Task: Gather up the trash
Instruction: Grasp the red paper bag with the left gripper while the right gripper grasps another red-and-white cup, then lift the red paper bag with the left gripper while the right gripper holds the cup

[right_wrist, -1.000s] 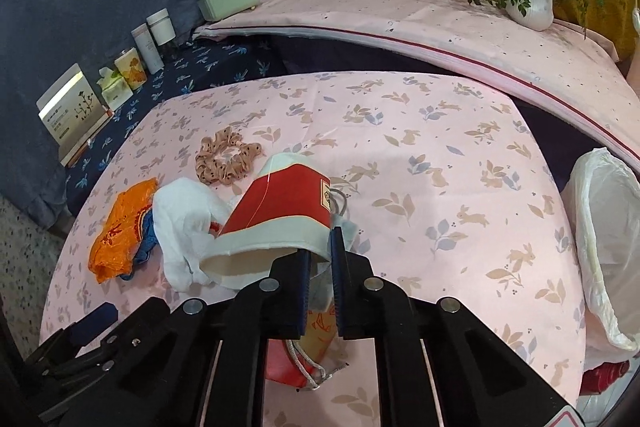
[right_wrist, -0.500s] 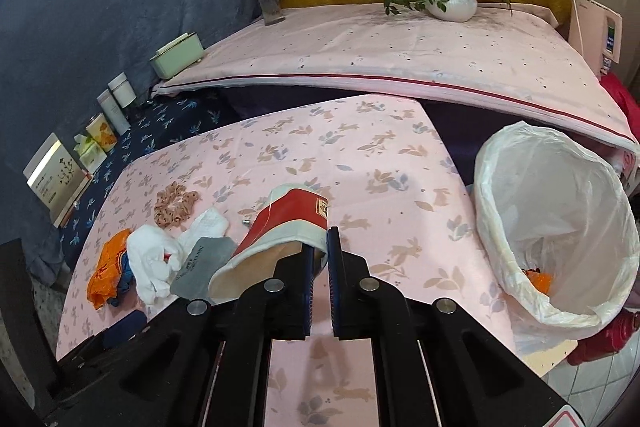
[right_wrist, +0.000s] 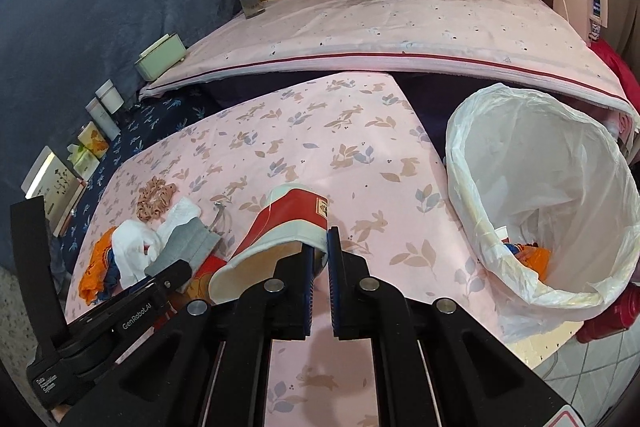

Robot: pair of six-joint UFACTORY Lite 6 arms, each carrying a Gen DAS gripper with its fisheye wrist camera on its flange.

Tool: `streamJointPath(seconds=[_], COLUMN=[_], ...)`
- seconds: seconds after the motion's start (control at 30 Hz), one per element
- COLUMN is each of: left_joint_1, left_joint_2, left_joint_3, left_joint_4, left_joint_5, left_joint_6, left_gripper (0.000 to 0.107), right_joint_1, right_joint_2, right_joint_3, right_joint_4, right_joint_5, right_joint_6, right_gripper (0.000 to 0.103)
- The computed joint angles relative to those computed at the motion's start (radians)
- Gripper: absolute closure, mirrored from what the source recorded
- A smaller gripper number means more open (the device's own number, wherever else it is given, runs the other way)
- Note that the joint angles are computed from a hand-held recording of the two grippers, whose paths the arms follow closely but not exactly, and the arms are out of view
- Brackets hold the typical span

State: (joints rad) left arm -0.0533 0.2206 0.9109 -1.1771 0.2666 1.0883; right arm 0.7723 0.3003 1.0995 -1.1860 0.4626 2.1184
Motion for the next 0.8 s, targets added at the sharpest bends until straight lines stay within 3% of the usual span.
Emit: streamJointPath(seconds=[0.03, 0.43, 0.53, 0.7, 0.8], left_joint_1=[-0.001, -0.077, -0.084, -0.145, -0.142], left_joint_2=[-0.009, -0.196, -0.215, -0.236, -0.233], left_joint_3=[-0.001, -0.007, -0.004, -0.042, -0.059], left_joint_4=[0.013, 0.235, 0.227, 0.299, 0.227], left_joint_5=[0.008, 0.046, 0.087, 0.031, 0.054], left_joint_6=[-0.014, -0.284, -0.285, -0.359, -0.301], left_gripper=[0.093, 0.093, 0.089, 0.089, 0.087], right_joint_1=[-0.001, 0.017, 0.02, 0.024, 0.024], right_joint_2=[-0.004, -0.176, -0.229, -0.296, -0.328], right_joint_3=[-0.002, -0.101, -0.14, -0.208, -0.247], right_joint_4=[-0.003, -0.029, -0.032, -0.04, -0.049], right_joint_5=[-0.002, 0.045, 0.059, 0.067, 0.065], right_joint_6=[0.002, 0.028, 0.03, 0.056, 0.076], right_gripper=[0.097, 0.096, 0.097, 0.096, 0.096])
